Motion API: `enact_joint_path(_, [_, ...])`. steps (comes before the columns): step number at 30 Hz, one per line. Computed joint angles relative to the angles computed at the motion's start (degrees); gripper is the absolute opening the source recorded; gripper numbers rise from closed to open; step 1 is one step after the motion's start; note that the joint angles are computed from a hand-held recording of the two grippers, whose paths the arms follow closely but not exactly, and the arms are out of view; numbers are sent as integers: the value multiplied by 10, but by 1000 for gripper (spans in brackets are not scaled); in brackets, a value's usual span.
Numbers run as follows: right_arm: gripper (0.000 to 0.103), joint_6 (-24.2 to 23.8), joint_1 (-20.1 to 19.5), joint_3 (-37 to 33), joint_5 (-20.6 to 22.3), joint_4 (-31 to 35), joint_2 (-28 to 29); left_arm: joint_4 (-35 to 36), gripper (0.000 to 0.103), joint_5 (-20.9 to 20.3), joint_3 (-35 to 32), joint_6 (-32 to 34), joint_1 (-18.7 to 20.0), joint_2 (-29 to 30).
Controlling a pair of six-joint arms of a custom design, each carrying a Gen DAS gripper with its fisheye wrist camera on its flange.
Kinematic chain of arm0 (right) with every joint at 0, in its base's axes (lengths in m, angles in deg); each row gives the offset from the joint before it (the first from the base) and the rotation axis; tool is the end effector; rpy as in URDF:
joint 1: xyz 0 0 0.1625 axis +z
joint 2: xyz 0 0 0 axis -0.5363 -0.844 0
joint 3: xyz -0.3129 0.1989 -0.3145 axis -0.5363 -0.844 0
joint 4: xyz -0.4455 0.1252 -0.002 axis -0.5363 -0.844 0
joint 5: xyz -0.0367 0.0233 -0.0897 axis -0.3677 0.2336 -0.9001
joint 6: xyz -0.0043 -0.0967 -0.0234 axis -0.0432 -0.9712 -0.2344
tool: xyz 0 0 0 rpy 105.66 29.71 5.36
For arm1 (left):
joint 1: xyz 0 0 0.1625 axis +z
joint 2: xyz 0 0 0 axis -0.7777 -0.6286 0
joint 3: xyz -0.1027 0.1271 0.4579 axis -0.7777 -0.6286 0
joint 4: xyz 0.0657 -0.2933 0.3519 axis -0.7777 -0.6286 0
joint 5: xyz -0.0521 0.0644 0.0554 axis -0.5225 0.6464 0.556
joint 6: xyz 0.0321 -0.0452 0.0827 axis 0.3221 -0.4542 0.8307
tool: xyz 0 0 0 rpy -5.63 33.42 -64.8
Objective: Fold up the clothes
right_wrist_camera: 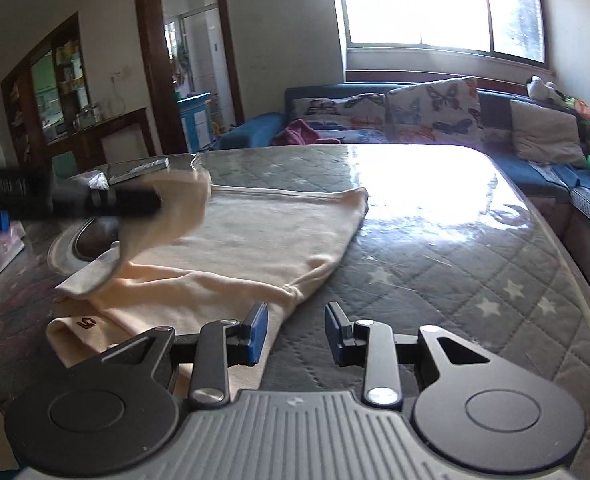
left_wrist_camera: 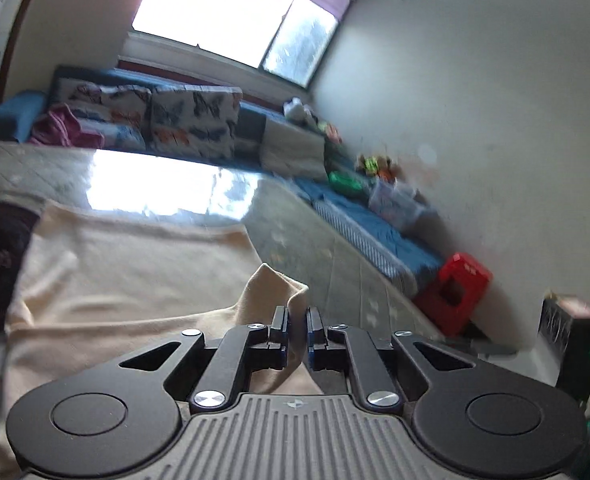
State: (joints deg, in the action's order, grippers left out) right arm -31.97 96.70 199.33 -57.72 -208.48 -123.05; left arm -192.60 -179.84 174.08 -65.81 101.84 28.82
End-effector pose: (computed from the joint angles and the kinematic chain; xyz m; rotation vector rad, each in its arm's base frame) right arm -0.0082 -0.3226 0.2691 0.2770 -2.1751 1.2370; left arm -0.2824 -0.5519 0.0043 -1.3053 -2.6565 0.5877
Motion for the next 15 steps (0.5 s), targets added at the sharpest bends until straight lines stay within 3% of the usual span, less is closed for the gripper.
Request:
enact_joint_path(6, [31, 7, 6, -3, -2, -3, 5, 61, 20, -7, 14, 35, 11, -15])
enact_joint_path(11, [31, -5, 30, -17, -7, 10, 21, 43, 25, 37, 19, 56, 24, -38])
enact_joint_path(15, [31, -22, 68, -42, -25, 30, 46, 36, 25, 97, -3, 32, 46, -40])
